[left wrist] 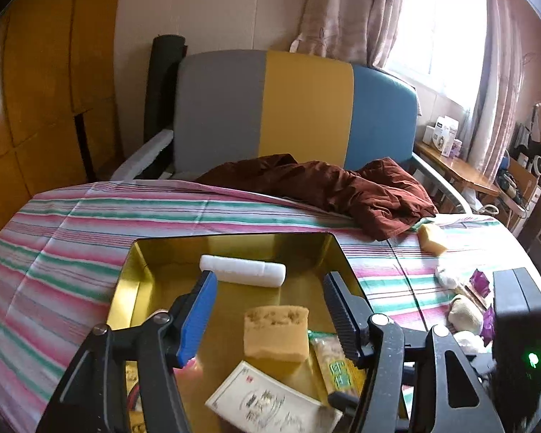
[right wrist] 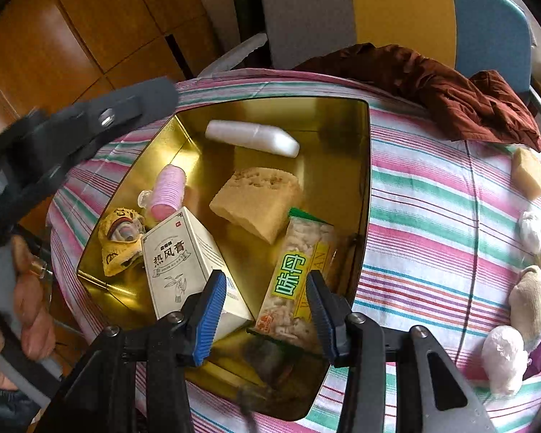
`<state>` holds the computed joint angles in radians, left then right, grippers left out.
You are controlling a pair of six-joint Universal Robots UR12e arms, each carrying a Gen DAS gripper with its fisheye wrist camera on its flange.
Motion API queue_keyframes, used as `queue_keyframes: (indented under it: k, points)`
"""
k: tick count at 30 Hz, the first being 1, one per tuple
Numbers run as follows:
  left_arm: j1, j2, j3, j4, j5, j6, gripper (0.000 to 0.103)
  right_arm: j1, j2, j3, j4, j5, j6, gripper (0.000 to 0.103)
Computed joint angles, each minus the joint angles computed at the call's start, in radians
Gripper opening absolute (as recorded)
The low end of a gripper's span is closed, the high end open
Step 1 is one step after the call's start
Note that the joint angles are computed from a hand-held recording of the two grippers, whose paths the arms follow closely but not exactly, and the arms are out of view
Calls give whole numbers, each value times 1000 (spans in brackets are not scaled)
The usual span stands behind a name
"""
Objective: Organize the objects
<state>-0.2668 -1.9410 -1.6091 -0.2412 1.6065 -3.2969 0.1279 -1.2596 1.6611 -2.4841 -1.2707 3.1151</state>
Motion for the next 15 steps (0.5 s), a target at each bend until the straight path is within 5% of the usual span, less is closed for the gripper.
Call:
queue_keyframes:
  k: [15]
  points:
    - [-11,97,-123,43,110,-30,74,19,-42,45,-95,-75,30,50]
